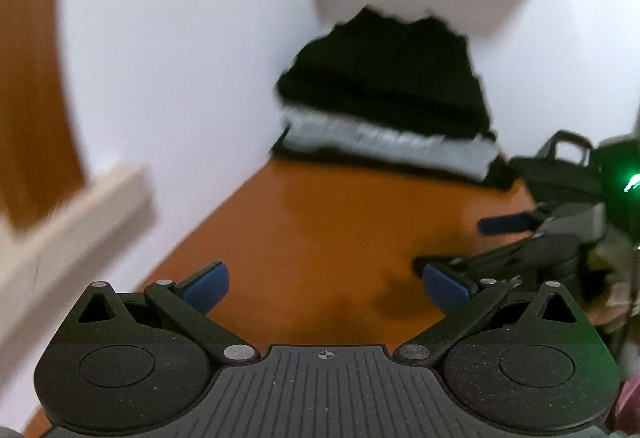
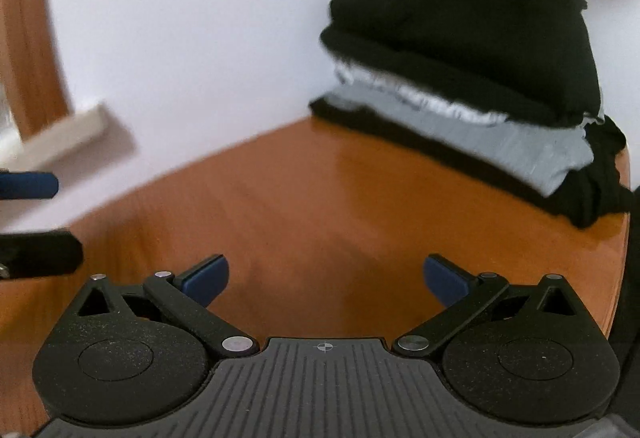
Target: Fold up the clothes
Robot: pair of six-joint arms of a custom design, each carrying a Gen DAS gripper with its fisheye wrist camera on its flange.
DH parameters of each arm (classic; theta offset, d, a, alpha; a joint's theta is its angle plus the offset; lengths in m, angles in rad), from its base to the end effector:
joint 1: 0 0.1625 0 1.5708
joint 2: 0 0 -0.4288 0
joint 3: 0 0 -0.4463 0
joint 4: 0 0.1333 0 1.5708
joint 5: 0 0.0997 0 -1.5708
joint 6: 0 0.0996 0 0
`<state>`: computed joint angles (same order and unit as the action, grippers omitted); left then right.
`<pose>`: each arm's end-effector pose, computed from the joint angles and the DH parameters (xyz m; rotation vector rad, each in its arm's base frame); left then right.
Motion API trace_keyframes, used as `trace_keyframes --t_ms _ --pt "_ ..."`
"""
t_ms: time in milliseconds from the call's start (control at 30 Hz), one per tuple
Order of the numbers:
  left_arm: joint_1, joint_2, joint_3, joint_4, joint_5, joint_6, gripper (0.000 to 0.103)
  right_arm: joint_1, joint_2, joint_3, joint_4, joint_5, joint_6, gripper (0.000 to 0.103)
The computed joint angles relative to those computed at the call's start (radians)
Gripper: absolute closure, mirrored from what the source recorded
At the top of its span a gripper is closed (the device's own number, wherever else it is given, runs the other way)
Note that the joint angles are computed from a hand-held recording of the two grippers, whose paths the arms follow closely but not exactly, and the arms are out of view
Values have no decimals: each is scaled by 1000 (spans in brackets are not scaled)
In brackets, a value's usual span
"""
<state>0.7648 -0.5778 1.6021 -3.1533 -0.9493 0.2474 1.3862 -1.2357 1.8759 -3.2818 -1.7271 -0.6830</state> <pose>-0.3860 -0.6356 -0.0005 1.0766 2.3174 -0.9262 -0.0004 -0.6439 0.3412 0.4647 -2.2604 1.1649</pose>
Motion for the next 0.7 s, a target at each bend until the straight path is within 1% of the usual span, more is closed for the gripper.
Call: trace_keyframes --t_ms 100,133,200,233,267,333,367,433,467,533,700 --pt "36 -23 24 33 -10 -12 0 30 20 29 -34 -70 14 0" --pt "43 -30 32 49 -5 -8 0 40 22 39 -45 -94 4 0" --pt "58 -38 43 57 -12 30 0 59 23 57 -56 -148 -8 0" --pt "68 -42 46 55 -22 43 0 59 20 71 -65 -156 0 0" --pt "76 -48 48 60 -29 42 0 63 18 86 -81 -166 0 0" --pt "94 -58 45 90 -56 28 0 82 36 100 -147 -218 -7 0" --pt "100 -63 42 107 -70 30 0 90 45 104 -172 -240 7 0" --pt "105 -63 39 101 -93 77 0 110 65 113 -234 -293 22 0" --pt "106 -64 36 118 -95 93 0 118 76 118 -267 -315 26 0" --pt "105 -63 28 150 -91 104 0 131 88 120 -288 -358 79 0" --pt "105 -70 30 164 -106 116 0 178 151 119 -437 -525 173 0"
